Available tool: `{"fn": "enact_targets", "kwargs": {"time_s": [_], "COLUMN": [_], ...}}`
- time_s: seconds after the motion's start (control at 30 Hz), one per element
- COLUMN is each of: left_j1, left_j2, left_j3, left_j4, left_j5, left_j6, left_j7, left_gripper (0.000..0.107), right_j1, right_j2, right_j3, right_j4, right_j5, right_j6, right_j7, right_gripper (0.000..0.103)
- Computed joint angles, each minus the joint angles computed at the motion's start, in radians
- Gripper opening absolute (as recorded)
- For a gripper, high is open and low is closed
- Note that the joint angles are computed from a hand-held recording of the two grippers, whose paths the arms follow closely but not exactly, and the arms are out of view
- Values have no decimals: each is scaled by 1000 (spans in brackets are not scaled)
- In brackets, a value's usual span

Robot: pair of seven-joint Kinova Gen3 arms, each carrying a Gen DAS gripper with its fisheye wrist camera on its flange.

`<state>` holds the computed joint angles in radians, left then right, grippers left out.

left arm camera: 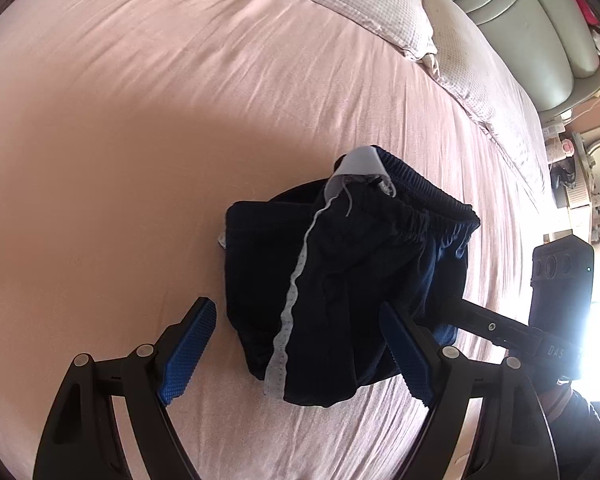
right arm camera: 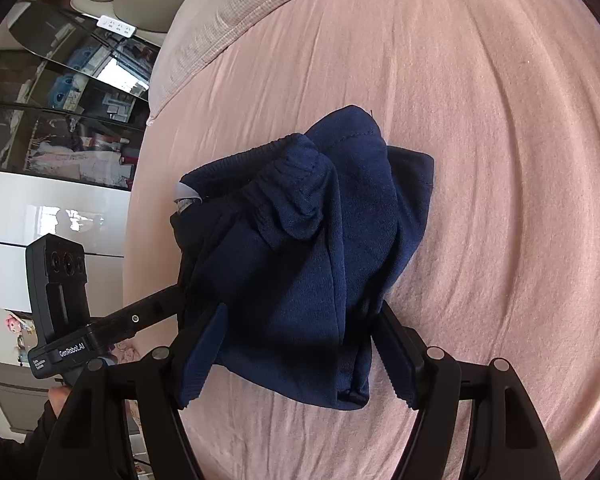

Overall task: Fold clothes
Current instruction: 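Grasp the folded navy shorts from opposite sides with both grippers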

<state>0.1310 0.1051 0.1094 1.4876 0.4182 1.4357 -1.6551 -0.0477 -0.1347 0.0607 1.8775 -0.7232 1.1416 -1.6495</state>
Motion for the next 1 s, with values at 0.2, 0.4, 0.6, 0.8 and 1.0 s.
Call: {"fn": "enact_targets", "kwargs": {"time_s": [0.2, 0.4, 0.6, 0.8, 1.0], "left_j1": [-14, -31, -18, -18, -38], "left_j2": [19, 21, 43, 95, 92], "left_j3": [-5, -7, 7, 21, 25], "left_j4": [46, 67, 60, 25, 62], "left_j5": [17, 102, 136, 173, 215], "left_j6": [-29, -50, -81, -91, -99], "left_j7": [-27, -37, -12, 0, -45], "left_gripper": [84, 84, 86, 86, 87], "right_j1": [2, -11, -20, 3, 30], "right_j2": [-13, -22, -3, 12, -19], "right_j3": [6, 0, 16, 30, 29], "right_j4": [21, 46, 74, 109, 163], "right_j5": [-19, -47, -139, -226, -276], "right_j6": [-16, -65, -77, -103, -131], "right_j7": [6, -10, 52, 101, 95], "right_gripper": [77, 83, 84, 84, 84]}}
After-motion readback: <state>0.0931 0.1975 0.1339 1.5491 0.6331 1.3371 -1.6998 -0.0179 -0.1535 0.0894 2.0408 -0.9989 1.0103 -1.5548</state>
